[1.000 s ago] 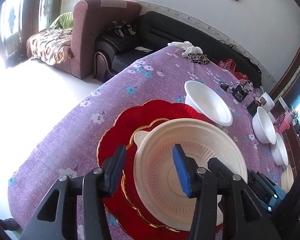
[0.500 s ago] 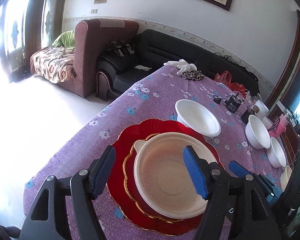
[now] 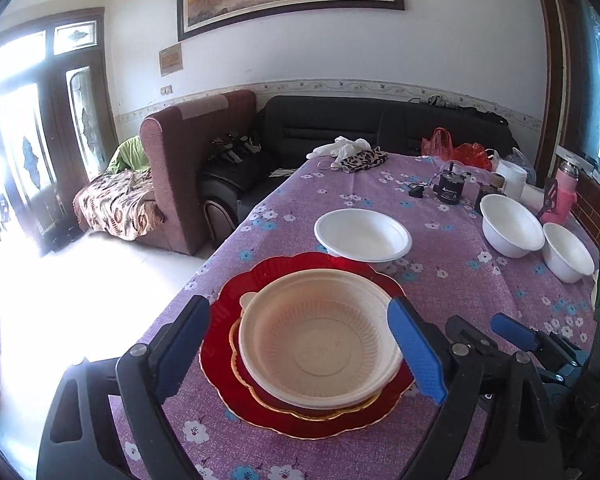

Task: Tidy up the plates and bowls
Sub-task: 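Lift the beige bowl, lower it onto the red plates, open the right tool, then reach the right tool to the white bowl and grasp its rim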

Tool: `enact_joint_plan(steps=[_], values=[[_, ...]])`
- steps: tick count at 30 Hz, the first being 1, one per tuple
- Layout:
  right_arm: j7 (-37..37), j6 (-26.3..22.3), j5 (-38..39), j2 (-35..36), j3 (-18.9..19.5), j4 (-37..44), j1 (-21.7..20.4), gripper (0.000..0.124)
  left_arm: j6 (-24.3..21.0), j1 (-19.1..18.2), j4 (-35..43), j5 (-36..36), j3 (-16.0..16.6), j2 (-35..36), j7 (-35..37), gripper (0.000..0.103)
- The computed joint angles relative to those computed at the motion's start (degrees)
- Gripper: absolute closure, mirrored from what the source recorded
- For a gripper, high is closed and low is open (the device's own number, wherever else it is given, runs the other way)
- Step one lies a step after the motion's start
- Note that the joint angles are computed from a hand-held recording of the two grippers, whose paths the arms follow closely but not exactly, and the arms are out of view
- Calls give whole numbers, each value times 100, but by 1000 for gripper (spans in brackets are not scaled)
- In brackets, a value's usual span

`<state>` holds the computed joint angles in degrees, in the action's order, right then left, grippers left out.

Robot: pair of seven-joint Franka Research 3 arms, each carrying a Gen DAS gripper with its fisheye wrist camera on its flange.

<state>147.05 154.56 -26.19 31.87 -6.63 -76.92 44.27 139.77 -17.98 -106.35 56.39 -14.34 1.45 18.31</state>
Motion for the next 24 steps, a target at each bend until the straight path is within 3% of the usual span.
enact_joint_plan(steps=[12,24], values=[[799,529,-382,-675,-86,-1089,-90,58,-408,-276,318,22,-59,223,222,13],[788,398,-486,-877,23,-1112,-323,58,122,-86,247,-708,92,77,842,13]])
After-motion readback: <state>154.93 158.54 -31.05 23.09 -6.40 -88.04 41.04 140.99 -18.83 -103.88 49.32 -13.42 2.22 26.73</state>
